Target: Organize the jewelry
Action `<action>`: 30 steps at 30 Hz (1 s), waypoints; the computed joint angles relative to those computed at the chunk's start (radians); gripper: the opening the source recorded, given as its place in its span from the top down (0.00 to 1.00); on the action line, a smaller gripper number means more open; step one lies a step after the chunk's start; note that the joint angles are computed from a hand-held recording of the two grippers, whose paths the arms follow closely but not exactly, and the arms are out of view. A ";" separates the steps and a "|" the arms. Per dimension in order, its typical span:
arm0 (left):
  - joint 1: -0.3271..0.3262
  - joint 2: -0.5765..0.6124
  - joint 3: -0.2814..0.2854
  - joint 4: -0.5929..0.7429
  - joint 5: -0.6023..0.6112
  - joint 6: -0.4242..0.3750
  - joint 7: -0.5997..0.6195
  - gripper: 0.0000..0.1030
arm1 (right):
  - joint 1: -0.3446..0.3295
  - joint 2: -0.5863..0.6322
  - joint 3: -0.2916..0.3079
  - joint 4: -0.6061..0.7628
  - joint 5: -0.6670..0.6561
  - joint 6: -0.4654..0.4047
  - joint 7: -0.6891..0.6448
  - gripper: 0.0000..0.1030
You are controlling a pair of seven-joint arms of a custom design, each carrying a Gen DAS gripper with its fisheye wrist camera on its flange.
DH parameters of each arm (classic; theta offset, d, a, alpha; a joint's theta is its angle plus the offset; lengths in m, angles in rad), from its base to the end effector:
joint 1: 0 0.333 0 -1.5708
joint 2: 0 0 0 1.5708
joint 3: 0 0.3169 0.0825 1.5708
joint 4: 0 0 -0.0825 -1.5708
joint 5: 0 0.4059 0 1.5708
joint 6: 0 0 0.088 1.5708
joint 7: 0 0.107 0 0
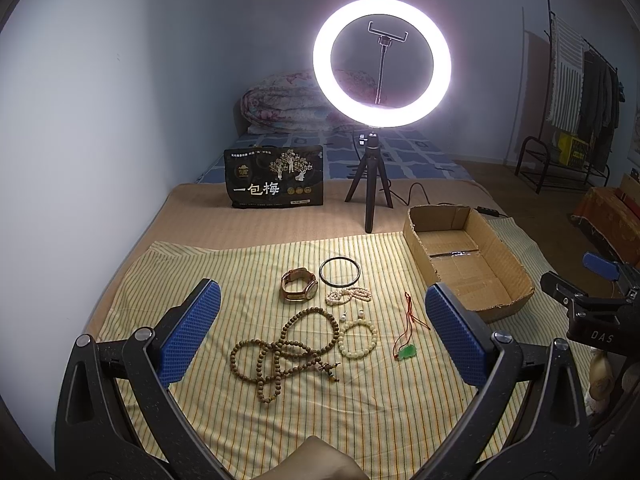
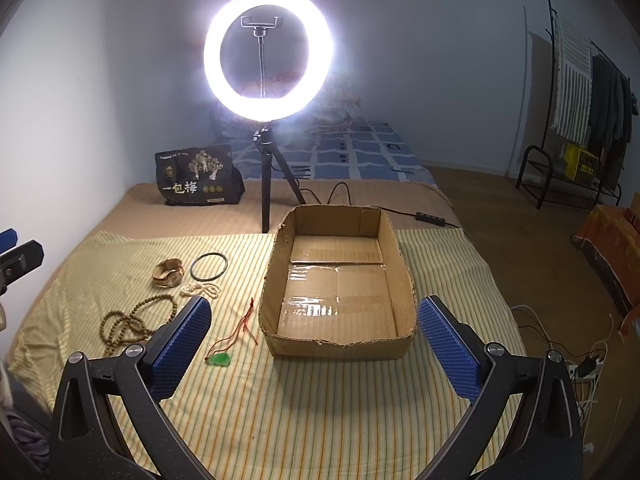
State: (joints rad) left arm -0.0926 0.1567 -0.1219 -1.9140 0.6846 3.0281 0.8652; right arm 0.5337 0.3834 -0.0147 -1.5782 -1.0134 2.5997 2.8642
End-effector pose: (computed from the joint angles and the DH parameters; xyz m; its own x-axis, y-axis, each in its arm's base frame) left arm 0.6323 -0.1821 0.5081 -0.1395 -0.9902 -0.0006 -0.5481 0.0777 -0.8328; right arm 0.6268 0.3796 0.4753 -0.0458 -0.9989 0.0054 -0.5758 0.0219 -0.8173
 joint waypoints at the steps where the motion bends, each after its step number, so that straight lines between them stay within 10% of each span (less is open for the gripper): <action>1: 0.001 0.000 -0.001 -0.001 -0.003 0.000 0.002 0.00 | -0.001 0.001 0.000 0.002 0.001 0.000 -0.002 0.00; 30: 0.015 0.012 0.034 0.021 0.047 -0.054 -0.068 0.00 | 0.001 0.051 0.007 0.058 0.105 0.003 -0.118 0.00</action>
State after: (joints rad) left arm -0.0776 0.1689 -0.0879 -1.8927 0.7320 2.9738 0.7974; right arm 0.5346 0.4346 -0.0080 -1.5197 -0.9088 2.6032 2.7464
